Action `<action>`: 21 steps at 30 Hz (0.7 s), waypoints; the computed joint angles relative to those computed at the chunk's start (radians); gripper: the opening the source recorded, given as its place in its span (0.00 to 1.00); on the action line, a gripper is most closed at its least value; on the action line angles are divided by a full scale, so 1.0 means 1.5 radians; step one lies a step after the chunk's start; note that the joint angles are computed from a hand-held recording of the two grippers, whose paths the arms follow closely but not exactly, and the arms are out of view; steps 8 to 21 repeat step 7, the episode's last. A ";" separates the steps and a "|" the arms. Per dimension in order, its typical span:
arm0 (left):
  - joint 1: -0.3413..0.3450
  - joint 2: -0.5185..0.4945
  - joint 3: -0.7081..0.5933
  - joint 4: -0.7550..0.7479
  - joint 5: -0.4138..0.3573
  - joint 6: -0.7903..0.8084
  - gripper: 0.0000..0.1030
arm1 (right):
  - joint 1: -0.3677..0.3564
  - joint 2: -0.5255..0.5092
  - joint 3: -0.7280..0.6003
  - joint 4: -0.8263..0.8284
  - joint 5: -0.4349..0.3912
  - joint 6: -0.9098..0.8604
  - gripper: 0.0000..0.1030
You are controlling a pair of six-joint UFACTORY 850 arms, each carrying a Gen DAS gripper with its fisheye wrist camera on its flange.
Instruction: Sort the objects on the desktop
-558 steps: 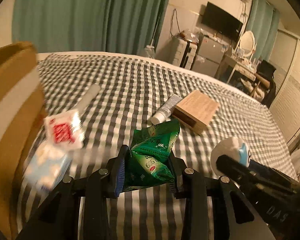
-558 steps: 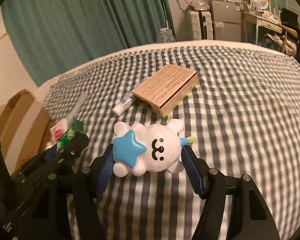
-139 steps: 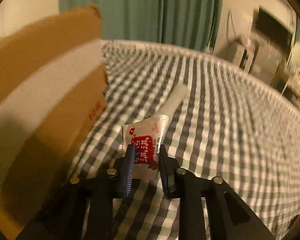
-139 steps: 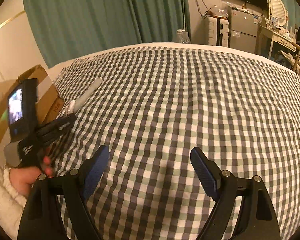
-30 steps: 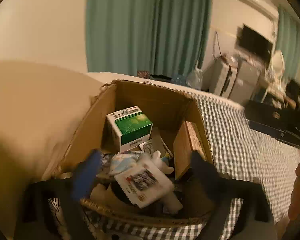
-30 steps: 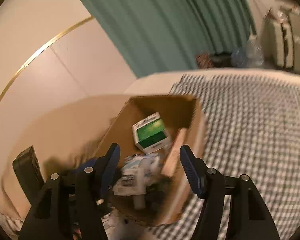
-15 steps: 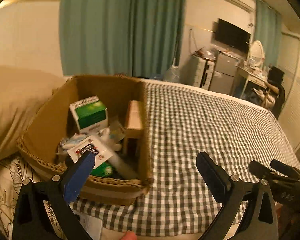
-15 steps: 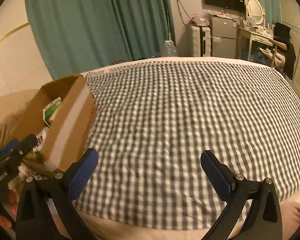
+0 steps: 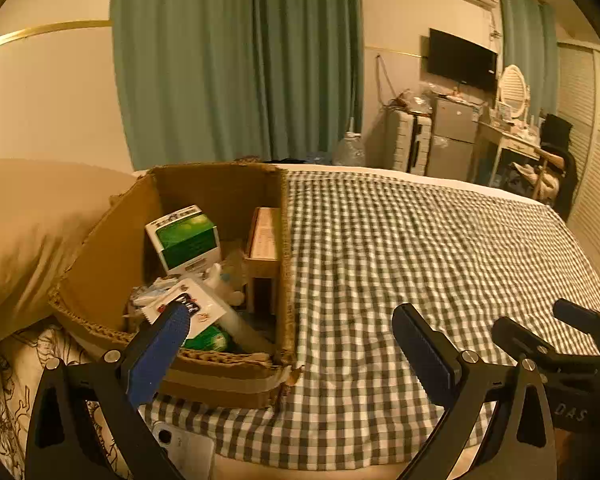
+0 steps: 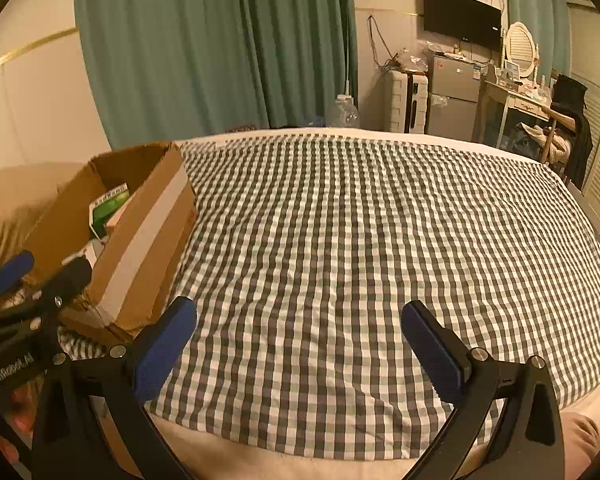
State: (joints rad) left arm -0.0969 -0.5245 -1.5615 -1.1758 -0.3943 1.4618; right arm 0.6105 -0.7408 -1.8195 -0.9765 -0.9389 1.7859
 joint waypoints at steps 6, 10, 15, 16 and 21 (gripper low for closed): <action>0.008 0.005 0.011 -0.071 -0.004 0.067 1.00 | 0.005 -0.009 -0.015 0.001 -0.008 -0.012 0.99; 0.008 0.005 0.010 -0.072 -0.003 0.073 1.00 | 0.005 -0.008 -0.014 0.000 -0.009 -0.010 0.99; 0.008 0.005 0.010 -0.072 -0.003 0.073 1.00 | 0.005 -0.008 -0.014 0.000 -0.009 -0.010 0.99; 0.008 0.005 0.010 -0.072 -0.003 0.073 1.00 | 0.005 -0.008 -0.014 0.000 -0.009 -0.010 0.99; 0.008 0.005 0.010 -0.072 -0.003 0.073 1.00 | 0.005 -0.008 -0.014 0.000 -0.009 -0.010 0.99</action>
